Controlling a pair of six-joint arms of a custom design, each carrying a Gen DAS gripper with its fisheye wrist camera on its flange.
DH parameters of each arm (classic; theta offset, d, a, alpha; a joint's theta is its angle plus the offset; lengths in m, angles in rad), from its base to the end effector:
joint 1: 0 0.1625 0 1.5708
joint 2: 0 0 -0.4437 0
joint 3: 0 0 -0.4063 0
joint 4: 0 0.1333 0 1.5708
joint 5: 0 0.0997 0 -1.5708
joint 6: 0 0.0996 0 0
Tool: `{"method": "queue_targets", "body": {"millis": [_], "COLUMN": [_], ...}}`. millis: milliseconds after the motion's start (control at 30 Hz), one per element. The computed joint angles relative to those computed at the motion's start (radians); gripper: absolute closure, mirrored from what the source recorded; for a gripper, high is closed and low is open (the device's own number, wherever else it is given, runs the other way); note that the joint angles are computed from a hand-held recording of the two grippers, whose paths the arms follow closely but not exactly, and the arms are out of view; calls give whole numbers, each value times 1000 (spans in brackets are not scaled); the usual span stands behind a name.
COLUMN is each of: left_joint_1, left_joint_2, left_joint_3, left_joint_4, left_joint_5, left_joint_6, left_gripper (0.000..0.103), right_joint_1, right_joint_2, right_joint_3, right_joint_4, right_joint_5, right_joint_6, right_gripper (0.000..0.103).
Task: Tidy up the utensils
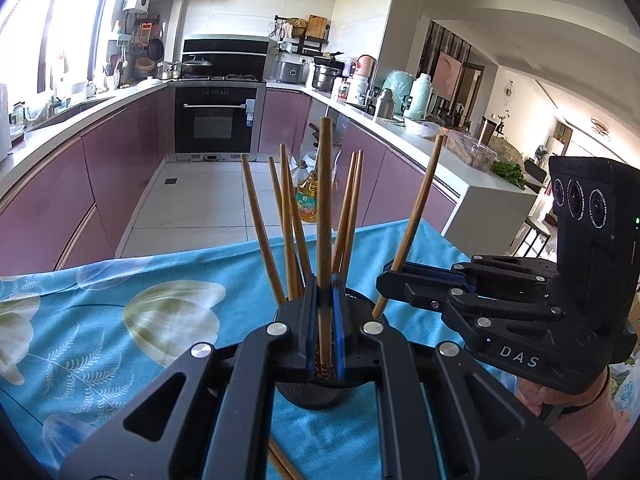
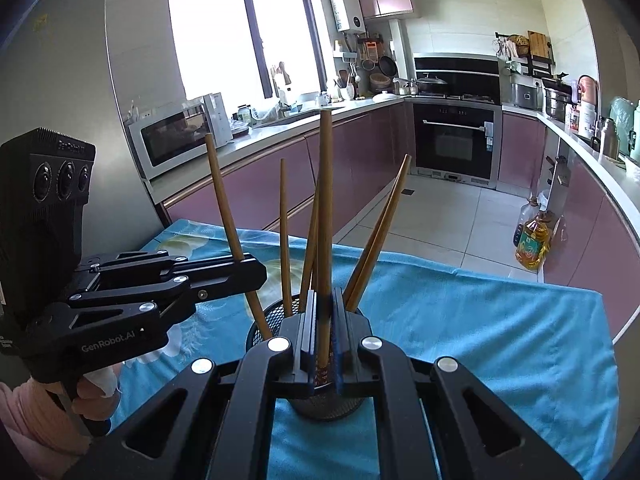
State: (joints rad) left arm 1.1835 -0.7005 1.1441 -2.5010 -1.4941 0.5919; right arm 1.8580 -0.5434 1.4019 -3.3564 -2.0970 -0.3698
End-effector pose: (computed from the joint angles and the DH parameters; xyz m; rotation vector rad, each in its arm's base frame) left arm -0.1870 -0.8317 0.2330 1.3546 2.6014 -0.7127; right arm 0.2991 -0.7188 0.1125 0.4589 -2.3277 1.1482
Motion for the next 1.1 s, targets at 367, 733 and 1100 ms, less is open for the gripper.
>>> {"method": "queue_targets", "body": {"millis": [367,733,1100], "left_joint_1": [0,6,8], "left_joint_2": [40,77,70], "left_joint_3": [-50,-97,-77], "left_joint_4": [18,56,38], "left_joint_5": [36,64,63], "left_joint_6": [-2,-11,-5], "left_gripper": [94,93,85], "right_joint_1": [-12,-29,-36], "right_joint_2": [18,24,12], "right_joint_3": [-29,-47,-25], "right_joint_4": [37,51,37], "right_joint_5": [7,33,54], "right_joint_6": [29,65,81], "right_gripper": [97,95,94]}}
